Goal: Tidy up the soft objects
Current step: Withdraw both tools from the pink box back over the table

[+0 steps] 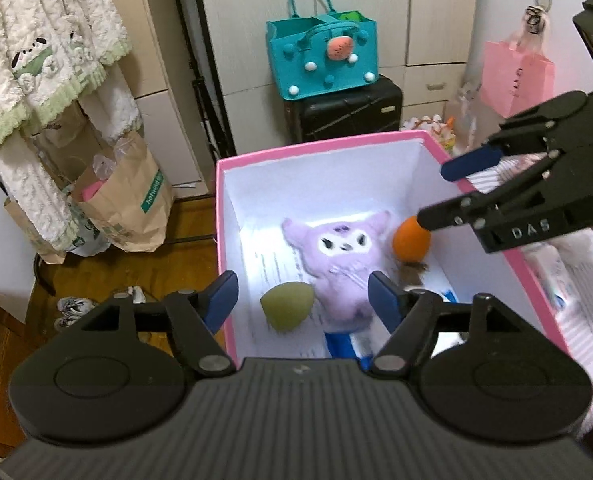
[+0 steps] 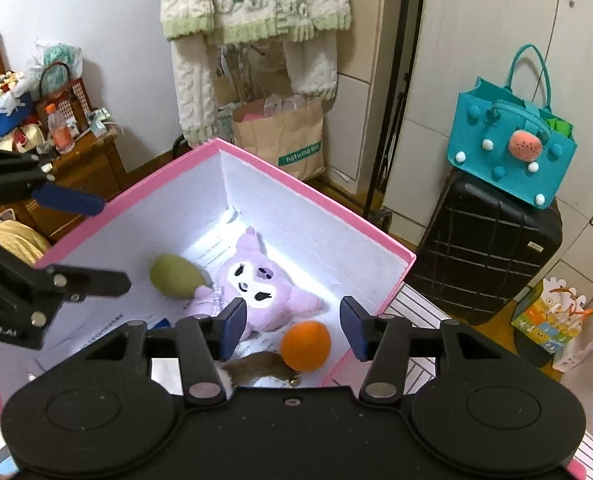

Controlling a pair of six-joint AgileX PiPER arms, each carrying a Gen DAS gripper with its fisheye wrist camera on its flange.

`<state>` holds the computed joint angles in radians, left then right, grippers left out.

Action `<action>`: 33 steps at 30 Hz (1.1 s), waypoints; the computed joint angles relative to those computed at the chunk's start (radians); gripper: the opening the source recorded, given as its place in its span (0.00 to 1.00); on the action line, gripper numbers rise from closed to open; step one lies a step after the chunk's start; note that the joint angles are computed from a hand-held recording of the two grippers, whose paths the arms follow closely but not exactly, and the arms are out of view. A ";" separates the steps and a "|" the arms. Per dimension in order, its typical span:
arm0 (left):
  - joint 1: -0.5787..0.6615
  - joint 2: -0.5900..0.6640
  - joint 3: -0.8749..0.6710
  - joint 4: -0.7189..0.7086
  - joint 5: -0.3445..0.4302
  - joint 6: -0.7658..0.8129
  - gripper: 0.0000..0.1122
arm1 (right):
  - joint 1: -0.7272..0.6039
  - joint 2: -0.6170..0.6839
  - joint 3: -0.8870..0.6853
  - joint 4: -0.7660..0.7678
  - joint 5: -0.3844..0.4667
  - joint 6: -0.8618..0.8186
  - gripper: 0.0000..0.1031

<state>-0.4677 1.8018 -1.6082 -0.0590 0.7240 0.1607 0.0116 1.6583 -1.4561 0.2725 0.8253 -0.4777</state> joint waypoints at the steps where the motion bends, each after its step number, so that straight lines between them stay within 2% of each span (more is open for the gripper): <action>1: 0.003 -0.011 0.007 -0.015 0.011 0.012 0.68 | -0.001 -0.018 0.017 0.009 -0.006 -0.007 0.55; 5: 0.008 -0.066 0.054 -0.052 0.028 0.035 0.77 | -0.007 -0.104 0.078 0.042 0.005 -0.027 0.55; 11: -0.022 -0.162 0.127 0.011 0.041 -0.027 0.86 | -0.014 -0.254 0.155 0.074 0.061 -0.028 0.58; 20: -0.142 -0.356 0.271 0.204 0.051 -0.191 0.87 | -0.015 -0.457 0.232 0.101 0.161 -0.035 0.58; 24: -0.202 -0.422 0.301 0.267 0.078 -0.237 0.87 | -0.004 -0.539 0.245 0.080 0.197 -0.024 0.63; 33: -0.284 -0.480 0.316 0.302 0.144 -0.284 0.87 | -0.046 -0.660 0.251 0.093 0.316 -0.031 0.66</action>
<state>-0.7520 1.3222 -1.2921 0.2435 0.8680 -0.1235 -0.0347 0.9978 -1.2051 0.3658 1.1416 -0.5091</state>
